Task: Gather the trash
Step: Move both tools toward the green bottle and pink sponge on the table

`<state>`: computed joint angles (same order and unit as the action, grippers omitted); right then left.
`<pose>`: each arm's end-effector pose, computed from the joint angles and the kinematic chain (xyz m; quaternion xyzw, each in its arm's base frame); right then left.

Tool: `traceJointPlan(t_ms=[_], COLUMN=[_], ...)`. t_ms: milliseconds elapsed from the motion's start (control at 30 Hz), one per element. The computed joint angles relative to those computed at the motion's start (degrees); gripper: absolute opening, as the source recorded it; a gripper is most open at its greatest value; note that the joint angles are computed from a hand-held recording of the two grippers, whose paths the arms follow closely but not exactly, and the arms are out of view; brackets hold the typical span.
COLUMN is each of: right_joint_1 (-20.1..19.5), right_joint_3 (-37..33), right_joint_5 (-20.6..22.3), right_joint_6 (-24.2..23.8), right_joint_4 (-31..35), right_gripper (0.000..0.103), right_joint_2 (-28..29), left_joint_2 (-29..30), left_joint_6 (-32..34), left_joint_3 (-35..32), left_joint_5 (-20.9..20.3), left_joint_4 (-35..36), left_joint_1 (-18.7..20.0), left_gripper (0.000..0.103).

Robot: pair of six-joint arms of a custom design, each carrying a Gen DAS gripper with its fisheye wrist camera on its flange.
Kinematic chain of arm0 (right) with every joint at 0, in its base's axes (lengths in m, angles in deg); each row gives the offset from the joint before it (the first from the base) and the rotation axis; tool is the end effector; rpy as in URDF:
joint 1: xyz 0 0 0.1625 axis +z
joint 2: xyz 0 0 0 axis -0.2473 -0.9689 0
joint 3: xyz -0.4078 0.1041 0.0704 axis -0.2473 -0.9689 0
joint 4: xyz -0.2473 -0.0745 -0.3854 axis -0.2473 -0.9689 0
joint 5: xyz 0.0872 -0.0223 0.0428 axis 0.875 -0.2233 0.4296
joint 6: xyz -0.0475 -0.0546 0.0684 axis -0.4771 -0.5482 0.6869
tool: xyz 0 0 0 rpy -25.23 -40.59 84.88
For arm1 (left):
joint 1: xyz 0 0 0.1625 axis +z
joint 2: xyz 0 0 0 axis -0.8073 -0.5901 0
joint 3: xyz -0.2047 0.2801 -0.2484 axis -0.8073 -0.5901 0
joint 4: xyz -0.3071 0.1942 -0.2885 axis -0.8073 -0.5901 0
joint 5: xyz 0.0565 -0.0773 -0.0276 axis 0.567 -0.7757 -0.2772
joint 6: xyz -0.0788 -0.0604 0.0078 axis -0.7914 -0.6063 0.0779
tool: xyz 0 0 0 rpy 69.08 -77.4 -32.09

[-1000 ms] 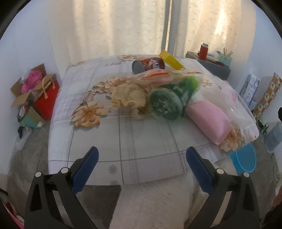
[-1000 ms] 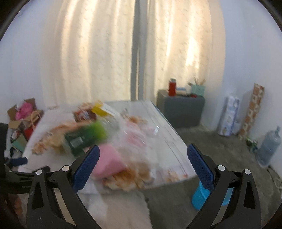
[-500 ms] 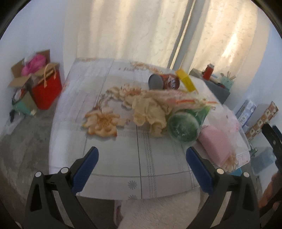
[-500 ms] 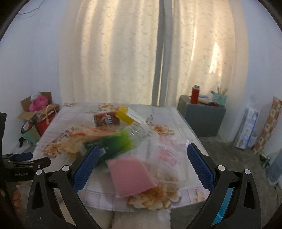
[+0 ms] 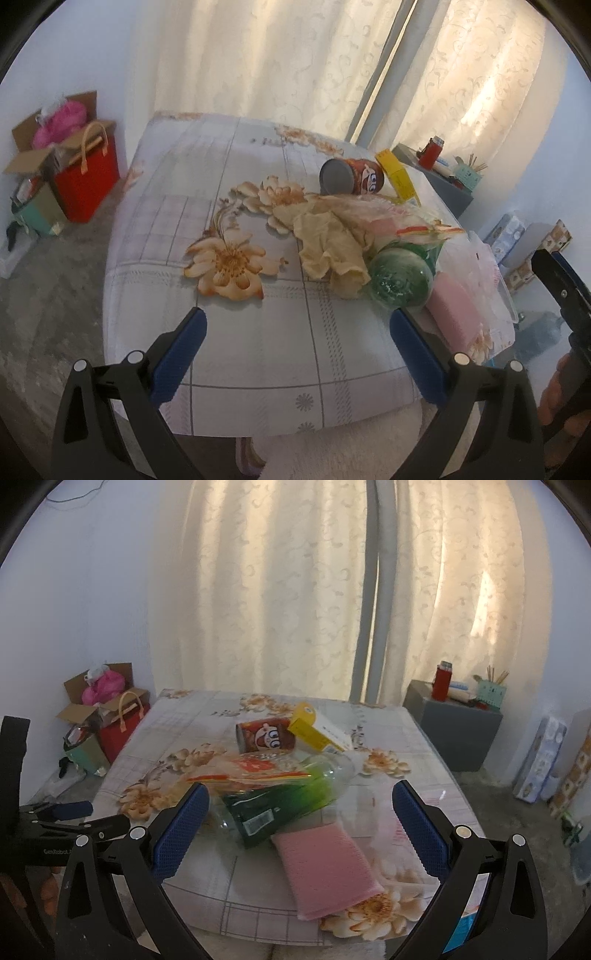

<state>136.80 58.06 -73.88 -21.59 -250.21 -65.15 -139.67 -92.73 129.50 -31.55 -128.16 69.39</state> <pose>0.3385 -0.3855 0.2459 0.3489 -0.7975 0.4213 0.2544 -0.2745 -0.2982 0.2560 -0.0061 0.8754 -0.4068 0.2611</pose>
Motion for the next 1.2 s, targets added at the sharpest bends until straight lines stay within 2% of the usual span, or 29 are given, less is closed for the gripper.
traceJointPlan(t_ms=[233, 367, 533, 667, 800, 933, 1000, 1200], right_joint_1=[-0.8, -1.4, -2.5, -4.0, -5.5, -6.9, -7.5, -9.3], right_joint_3=[-0.7, -0.6, 0.8, 2.4, 3.5, 4.3, 4.7, 6.3], right_joint_5=[1.1, 1.1, -0.1, 1.2, 2.8, 4.9, 6.1, 6.6], right_joint_6=[-0.8, -0.9, -0.6, 1.4, 2.7, 5.0, 5.9, 7.2], right_joint_4=[0.7, 0.1, 0.0, 1.9, 3.8, 8.2, 10.5, 12.2], right_gripper=[0.095, 0.095, 0.095, 0.095, 0.095, 0.095, 0.095, 0.095], right_joint_2=[1.0, 0.6, -0.6, -3.0, -5.6, -9.0, -10.8, -14.1], left_joint_2=[-1.7, -0.7, 0.5, 3.0, 7.1, 12.0, 13.8, 18.4], left_joint_6=[-1.5, -4.4, 1.4, 10.4, 22.2, 29.2, 31.6, 37.9], left_joint_3=[1.8, 0.8, 1.1, 0.9, 1.5, 1.5, 1.4, 0.2], left_joint_5=[1.3, 3.3, 3.1, 3.2, 3.2, 0.3, -1.1, -4.0], left_joint_4=[0.3, 4.4, -1.3, -8.8, -23.6, -36.7, -40.3, -45.2], left_joint_1=[0.4, -0.2, 0.3, 0.4, 0.5, 1.8, 1.9, 1.4], left_gripper=[0.097, 0.097, 0.097, 0.097, 0.092, 0.085, 0.082, 0.081])
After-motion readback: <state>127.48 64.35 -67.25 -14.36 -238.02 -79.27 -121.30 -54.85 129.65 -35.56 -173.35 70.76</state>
